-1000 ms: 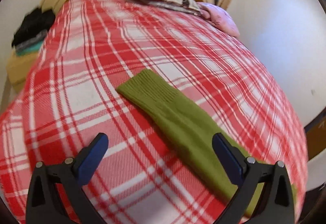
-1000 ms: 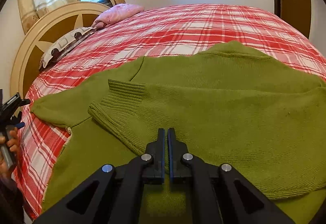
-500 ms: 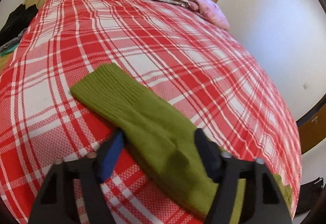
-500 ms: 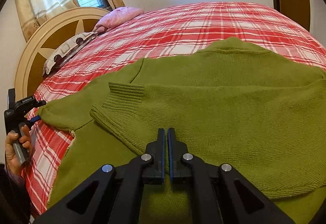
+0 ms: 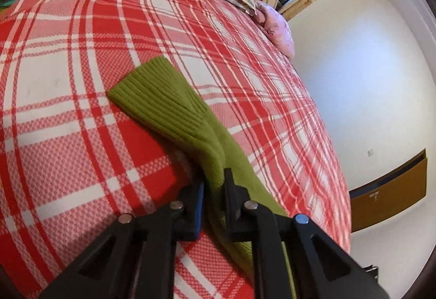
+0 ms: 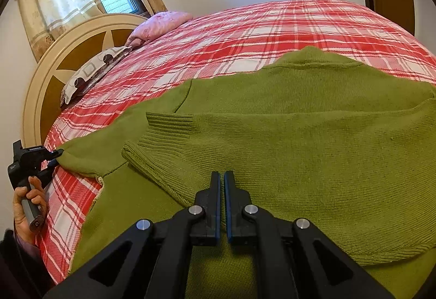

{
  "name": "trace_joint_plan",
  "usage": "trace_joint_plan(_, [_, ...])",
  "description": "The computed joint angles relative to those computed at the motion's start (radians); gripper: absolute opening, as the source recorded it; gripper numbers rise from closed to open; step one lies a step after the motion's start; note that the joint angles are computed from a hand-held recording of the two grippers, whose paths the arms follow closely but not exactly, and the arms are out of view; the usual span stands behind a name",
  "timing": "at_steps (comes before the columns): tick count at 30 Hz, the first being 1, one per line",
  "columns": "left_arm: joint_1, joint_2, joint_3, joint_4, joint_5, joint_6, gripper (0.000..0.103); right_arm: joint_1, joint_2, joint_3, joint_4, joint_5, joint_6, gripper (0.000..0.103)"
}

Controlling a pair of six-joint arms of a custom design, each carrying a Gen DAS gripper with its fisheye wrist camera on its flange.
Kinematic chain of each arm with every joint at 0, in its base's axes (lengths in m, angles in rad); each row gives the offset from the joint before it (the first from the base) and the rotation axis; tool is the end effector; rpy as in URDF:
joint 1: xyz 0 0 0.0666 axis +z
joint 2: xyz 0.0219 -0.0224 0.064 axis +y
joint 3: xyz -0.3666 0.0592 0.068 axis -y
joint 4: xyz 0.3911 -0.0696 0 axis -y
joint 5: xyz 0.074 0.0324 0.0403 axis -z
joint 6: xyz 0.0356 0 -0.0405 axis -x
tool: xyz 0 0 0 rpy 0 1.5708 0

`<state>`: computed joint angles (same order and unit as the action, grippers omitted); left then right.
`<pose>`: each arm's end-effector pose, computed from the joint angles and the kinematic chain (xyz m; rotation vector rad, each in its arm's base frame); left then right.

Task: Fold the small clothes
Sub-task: 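Grasp the other sleeve cuff with the left gripper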

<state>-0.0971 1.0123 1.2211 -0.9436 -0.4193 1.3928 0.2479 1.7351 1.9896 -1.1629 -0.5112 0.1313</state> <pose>0.3465 -0.0196 0.4870 -1.5204 1.6582 -0.3241 0.5696 0.1617 0.4966 -0.6720 2.3438 0.6822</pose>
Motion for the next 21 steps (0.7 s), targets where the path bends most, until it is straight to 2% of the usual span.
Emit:
trace_joint_plan(2, [0.004, -0.008, -0.005, 0.013, 0.005, 0.014, 0.021, 0.0, 0.0, 0.0, 0.0, 0.0, 0.0, 0.003])
trace_joint_plan(5, [0.023, 0.002, 0.004, 0.016, 0.026, 0.024, 0.033, 0.0, 0.0, 0.0, 0.0, 0.0, 0.0, 0.003])
trace_joint_plan(7, [0.03, 0.019, 0.025, 0.005, 0.039, 0.031, 0.046, 0.001, 0.0, 0.001, 0.0, 0.002, 0.001, 0.003])
trace_joint_plan(9, [0.023, 0.049, 0.063, -0.038, -0.002, 0.037, 0.047, 0.002, -0.001, -0.001, 0.002, 0.007, 0.002, 0.003])
trace_joint_plan(11, [0.017, 0.099, 0.118, -0.121, -0.035, 0.016, 0.04, 0.003, -0.003, -0.003, 0.003, 0.014, 0.005, 0.003])
trace_joint_plan(13, [0.008, 0.157, 0.181, -0.224, -0.062, -0.002, 0.011, 0.005, -0.003, -0.003, 0.003, 0.021, 0.008, 0.003])
trace_joint_plan(18, [-0.023, 0.186, 0.225, -0.278, -0.105, -0.06, 0.008, 0.005, -0.003, 0.009, -0.01, 0.026, 0.003, 0.003])
trace_joint_plan(21, [-0.059, 0.221, 0.291, -0.319, -0.154, -0.117, 0.008, -0.011, -0.039, -0.032, 0.03, 0.021, -0.06, 0.003])
